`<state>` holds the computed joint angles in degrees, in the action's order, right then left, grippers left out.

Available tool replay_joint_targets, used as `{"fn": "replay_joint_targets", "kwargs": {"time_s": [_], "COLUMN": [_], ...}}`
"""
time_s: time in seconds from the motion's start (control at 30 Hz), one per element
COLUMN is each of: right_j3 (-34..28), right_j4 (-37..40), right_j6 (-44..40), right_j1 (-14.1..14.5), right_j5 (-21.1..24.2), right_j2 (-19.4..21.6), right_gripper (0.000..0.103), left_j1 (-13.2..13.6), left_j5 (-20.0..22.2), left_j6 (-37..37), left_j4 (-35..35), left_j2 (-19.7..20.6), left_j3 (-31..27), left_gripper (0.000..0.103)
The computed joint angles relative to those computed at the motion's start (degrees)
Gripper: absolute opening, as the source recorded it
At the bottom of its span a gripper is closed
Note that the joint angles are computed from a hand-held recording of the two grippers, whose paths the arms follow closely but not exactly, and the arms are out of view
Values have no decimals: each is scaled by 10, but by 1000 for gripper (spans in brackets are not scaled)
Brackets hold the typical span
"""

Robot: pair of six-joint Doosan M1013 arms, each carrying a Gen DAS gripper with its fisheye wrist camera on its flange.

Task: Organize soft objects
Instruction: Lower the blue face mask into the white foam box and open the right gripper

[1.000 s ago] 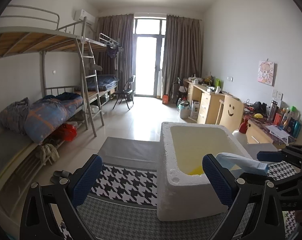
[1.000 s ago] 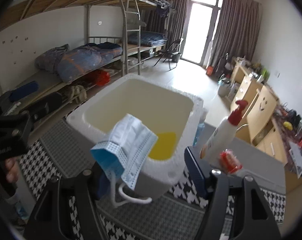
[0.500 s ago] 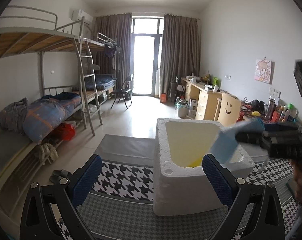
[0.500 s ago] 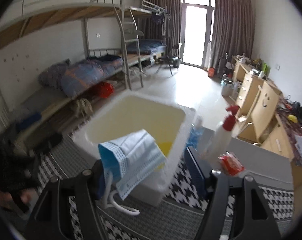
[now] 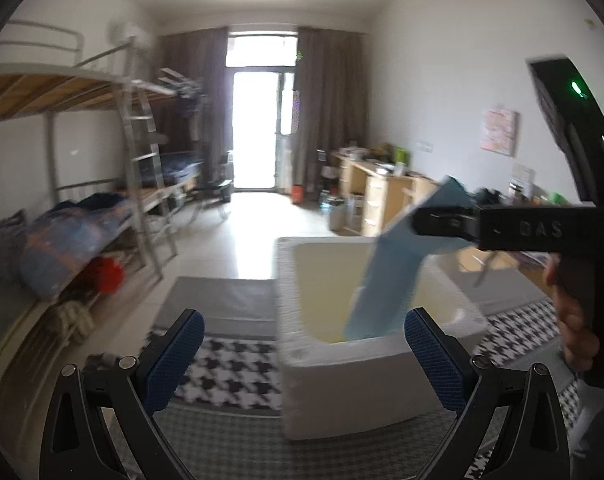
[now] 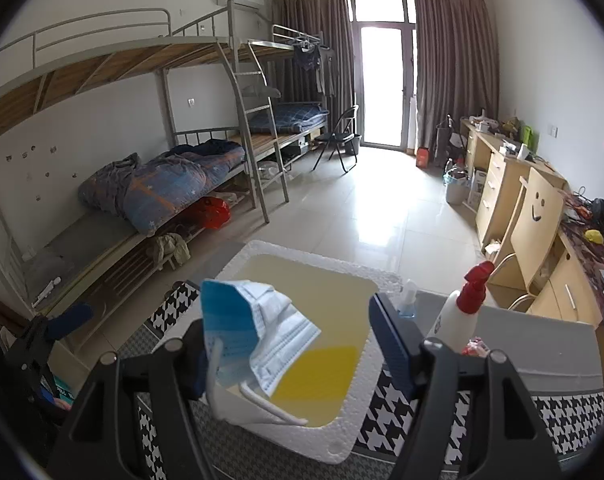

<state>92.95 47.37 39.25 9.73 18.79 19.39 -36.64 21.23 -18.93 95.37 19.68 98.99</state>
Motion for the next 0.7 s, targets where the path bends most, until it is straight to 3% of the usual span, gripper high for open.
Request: {"fn": "replay_joint_targets", "kwargs": {"time_s": [0.17, 0.27, 0.33, 0.47, 0.53, 0.7], "right_j3": [5, 7, 7, 2, -1, -5], "right_j4": [7, 30, 43, 62, 70, 55], "right_j6": [-9, -32, -43, -57, -61, -53], "right_j1": [-2, -5, -9, -12, -15, -18], "right_j5": [8, 13, 22, 38, 48, 64], "right_j2": [-6, -8, -8, -5, -3, 1], "right_gripper": [73, 73, 75, 78, 78, 78], "left_j1": [9, 9, 13, 10, 10, 24], "left_j5": [-64, -59, -80, -57, -18, 6], "left_j6": [8, -7, -4, 129, 168, 254], "left_j4": [23, 39, 48, -84, -152, -275], "left_j2": [10, 17, 23, 45, 56, 69], "left_j3": [-17, -29, -40, -74, -91, -115], "left_gripper": [101, 101, 101, 99, 97, 96]}}
